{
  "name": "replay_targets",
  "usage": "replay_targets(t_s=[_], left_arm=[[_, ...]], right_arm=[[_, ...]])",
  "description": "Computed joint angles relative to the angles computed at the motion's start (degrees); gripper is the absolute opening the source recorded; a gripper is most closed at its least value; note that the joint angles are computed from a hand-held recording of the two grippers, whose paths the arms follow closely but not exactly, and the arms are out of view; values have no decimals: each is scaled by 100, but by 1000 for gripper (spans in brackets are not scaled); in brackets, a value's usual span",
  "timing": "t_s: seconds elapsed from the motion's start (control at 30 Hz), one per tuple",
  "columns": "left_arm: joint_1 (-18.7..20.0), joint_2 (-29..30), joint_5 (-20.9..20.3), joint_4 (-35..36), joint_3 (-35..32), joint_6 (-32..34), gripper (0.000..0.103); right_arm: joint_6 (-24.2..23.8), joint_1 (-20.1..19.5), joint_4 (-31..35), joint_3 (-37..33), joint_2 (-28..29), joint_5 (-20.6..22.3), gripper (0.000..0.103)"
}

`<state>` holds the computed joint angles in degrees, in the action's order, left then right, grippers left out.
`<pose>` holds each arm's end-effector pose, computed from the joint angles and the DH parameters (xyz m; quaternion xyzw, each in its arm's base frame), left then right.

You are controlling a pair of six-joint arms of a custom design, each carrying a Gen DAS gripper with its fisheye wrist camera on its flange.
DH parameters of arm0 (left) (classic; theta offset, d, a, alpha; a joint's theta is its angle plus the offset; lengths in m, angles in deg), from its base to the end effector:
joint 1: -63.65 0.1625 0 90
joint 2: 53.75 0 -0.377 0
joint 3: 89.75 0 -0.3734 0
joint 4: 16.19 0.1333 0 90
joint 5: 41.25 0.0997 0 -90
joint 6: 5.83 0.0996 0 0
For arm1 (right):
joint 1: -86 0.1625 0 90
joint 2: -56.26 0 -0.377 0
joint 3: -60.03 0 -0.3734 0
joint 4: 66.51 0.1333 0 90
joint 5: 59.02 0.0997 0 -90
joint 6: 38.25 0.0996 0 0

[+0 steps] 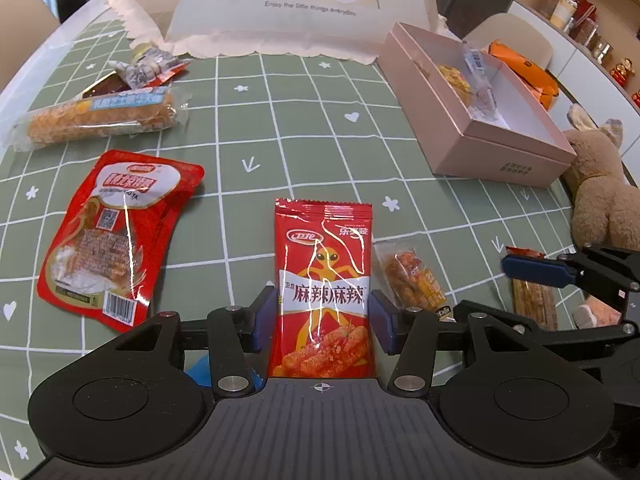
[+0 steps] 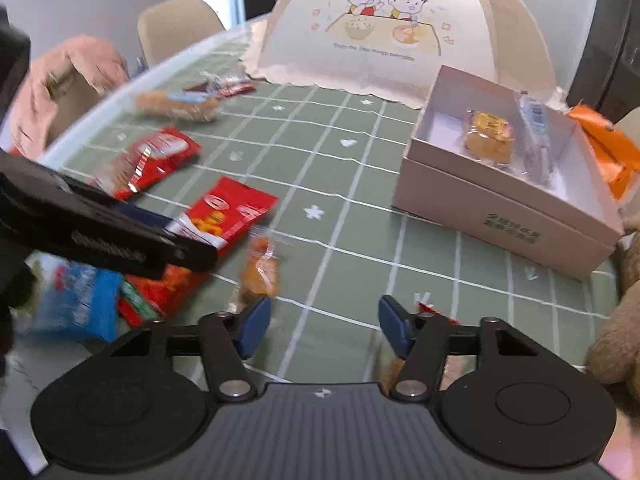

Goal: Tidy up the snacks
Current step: 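Grasp the small orange wrapped snack with the right tool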

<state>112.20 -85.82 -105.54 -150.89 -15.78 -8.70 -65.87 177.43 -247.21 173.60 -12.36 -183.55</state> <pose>-0.3320 -0.6425 0.0285 0.3168 0.9217 -0.1060 0.1970 0.0900 -0.5280 0.2639 0.1090 -0.8807 0.2996 0.3504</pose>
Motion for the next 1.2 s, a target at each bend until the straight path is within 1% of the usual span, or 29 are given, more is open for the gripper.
replay_targets(t_s=[0.07,0.23,0.33,0.4,0.53,0.63,0.73,0.83,0.87,1.0,1.03,1.07,1.1,1.2], left_arm=[[-7,-13,51,90,-17,-53,55],[-31,-69,250,214,17,-72,55],[-22,-100,279,195,51,-149,54],[-31,-111,364,168,78,-189,54],[-16,-120,333,194,62,-258,54],[-39,-131,424,308,54,-227,54],[-86,-180,549,299,168,-97,55],[-156,-197,699,135,328,106,57],[-172,-195,740,98,357,124,58],[-222,-173,861,39,410,159,60],[-230,-171,878,34,416,182,60],[-233,-174,884,22,427,193,60],[-230,-178,879,3,437,193,60],[-225,-204,864,-138,518,212,60]], right_arm=[[116,-64,175,-43,-24,250,52],[212,-159,396,-242,129,547,51],[58,-159,314,-346,279,598,50],[16,-189,363,-436,349,666,48],[-209,-246,414,-625,459,775,48],[-324,-244,275,-657,480,592,48],[-164,-312,348,-594,308,511,48],[33,-399,578,-566,126,755,49],[124,-411,647,-607,127,809,49],[731,-430,982,-944,303,1039,49],[843,-417,995,-1031,381,1057,52],[865,-396,939,-1096,465,1027,59],[810,-356,808,-1162,582,944,61],[562,-278,722,-1339,823,779,61]])
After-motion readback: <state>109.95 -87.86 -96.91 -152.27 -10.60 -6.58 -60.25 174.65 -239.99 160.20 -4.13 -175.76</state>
